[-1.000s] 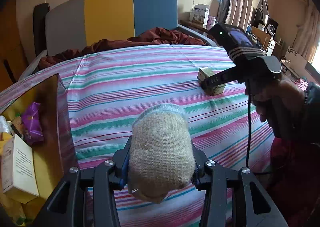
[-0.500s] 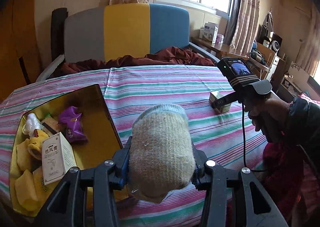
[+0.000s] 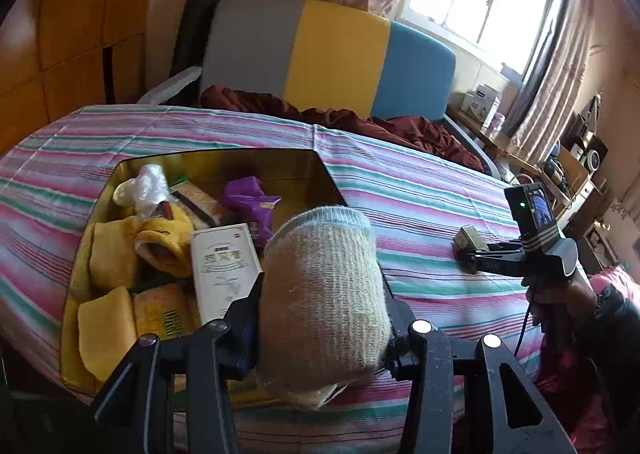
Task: Organize objects
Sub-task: 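Carry the knit sock into the gold tray and open the left tool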
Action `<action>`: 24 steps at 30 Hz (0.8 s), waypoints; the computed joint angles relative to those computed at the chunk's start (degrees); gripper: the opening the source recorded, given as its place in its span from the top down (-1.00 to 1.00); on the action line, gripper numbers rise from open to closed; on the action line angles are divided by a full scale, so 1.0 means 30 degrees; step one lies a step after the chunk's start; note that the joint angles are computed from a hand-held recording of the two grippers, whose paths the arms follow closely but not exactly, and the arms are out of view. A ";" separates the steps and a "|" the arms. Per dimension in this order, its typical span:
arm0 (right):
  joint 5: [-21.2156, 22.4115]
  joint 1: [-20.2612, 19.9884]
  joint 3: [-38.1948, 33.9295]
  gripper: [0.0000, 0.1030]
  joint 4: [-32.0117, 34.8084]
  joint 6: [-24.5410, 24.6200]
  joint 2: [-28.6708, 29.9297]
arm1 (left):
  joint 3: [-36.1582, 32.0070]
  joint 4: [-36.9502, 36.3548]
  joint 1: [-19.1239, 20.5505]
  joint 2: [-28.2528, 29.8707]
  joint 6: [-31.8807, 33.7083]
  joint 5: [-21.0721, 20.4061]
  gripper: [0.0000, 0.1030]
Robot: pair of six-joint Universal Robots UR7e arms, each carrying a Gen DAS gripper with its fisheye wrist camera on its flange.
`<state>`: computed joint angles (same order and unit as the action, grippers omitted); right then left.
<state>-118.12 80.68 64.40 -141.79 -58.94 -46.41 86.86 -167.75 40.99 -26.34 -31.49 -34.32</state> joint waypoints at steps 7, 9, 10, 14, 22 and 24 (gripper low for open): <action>-0.0302 0.0134 0.0434 0.42 -0.1517 -0.1412 0.0161 | 0.1298 0.0042 0.0852 -0.1639 -0.2688 -0.1207 0.07; -0.0283 0.0118 0.0330 0.42 -0.1488 -0.1464 0.0229 | 0.0999 -0.0252 0.1087 -0.1662 -0.2624 -0.1668 0.07; -0.0296 0.0126 0.0502 0.42 -0.1693 -0.1579 0.0181 | 0.0708 -0.0346 0.1155 -0.1566 -0.2428 -0.1718 0.07; -0.0319 0.0125 0.0722 0.42 -0.1982 -0.1831 0.0097 | -0.0895 -0.0366 0.1686 -0.0980 -0.2019 -0.3252 0.07; -0.0392 0.0160 0.0943 0.42 -0.2213 -0.1906 0.0020 | -0.6097 0.3090 0.3048 0.1226 -0.3078 -0.5683 0.07; -0.0414 0.0174 0.1036 0.42 -0.2261 -0.1965 -0.0037 | -0.7296 0.3848 0.3411 0.1758 -0.3331 -0.6080 0.07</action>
<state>-119.36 81.21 67.50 -148.58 -64.84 -46.52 64.97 -156.20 51.22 -21.07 -41.48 -52.56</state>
